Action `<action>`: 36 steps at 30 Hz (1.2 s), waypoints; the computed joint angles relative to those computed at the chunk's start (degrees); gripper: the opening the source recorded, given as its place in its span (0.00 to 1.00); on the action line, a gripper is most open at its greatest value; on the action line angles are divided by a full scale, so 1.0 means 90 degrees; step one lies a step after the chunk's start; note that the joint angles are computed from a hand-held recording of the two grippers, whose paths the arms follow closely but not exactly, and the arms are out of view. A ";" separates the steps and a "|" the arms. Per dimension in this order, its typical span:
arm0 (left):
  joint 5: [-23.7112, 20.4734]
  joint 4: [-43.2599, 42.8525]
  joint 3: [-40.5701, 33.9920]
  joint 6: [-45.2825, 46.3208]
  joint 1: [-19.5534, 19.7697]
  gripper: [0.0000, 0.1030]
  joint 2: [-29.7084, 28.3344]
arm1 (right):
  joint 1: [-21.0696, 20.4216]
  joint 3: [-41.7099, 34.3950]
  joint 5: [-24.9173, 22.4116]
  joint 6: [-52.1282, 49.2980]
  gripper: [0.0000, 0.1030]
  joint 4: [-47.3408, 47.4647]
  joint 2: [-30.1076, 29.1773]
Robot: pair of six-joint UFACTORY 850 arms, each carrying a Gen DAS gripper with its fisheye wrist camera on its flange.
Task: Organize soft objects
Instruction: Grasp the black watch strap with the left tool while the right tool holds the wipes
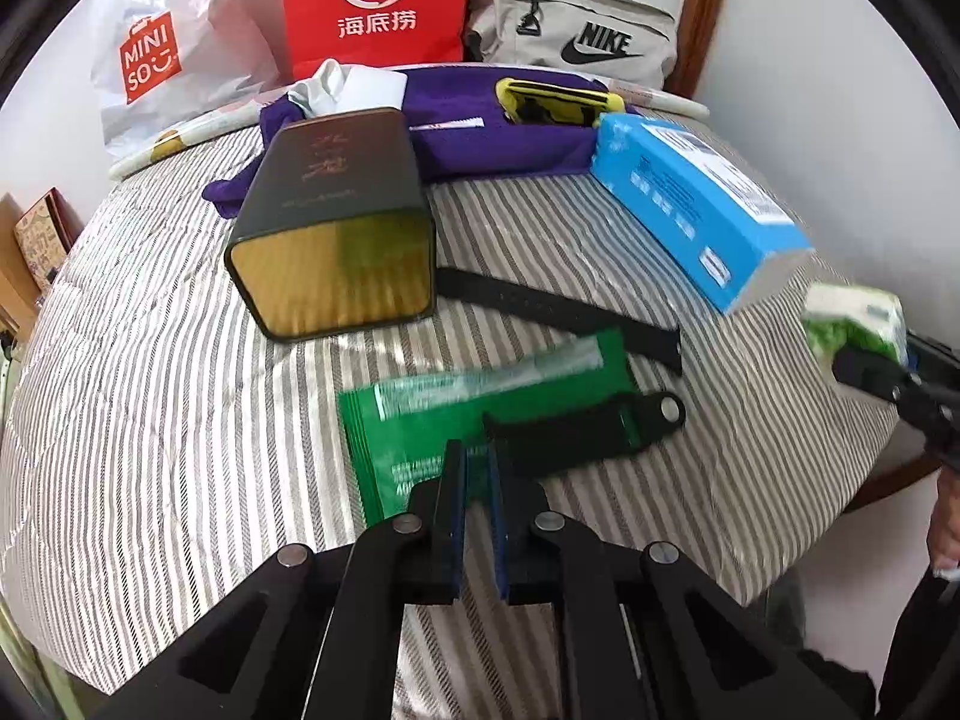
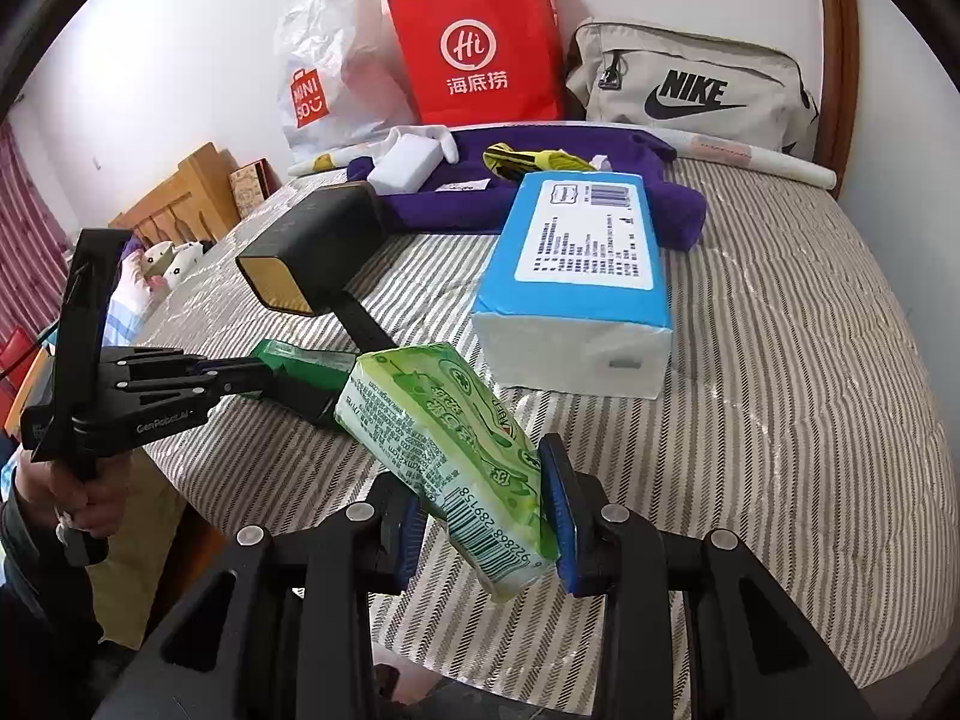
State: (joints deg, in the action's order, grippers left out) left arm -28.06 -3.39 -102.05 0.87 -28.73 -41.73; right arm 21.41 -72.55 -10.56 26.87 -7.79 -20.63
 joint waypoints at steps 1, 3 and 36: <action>0.0046 -0.0093 0.0035 0.0093 0.0006 0.08 0.0024 | 0.0010 0.0005 -0.0004 0.0056 0.34 -0.0060 0.0004; 0.0182 -0.0734 0.0082 0.0759 0.0037 0.11 0.0065 | 0.0022 0.0011 -0.0022 0.0125 0.34 -0.0141 0.0012; -0.0365 -0.1316 -0.0373 0.2585 -0.0273 0.16 -0.0287 | -0.0032 0.0154 -0.0104 0.0268 0.34 -0.0202 0.0027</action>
State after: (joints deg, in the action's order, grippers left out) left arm -31.35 -15.23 -105.40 24.14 -31.19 -44.32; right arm 21.12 -71.16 -11.49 29.28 -9.60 -20.39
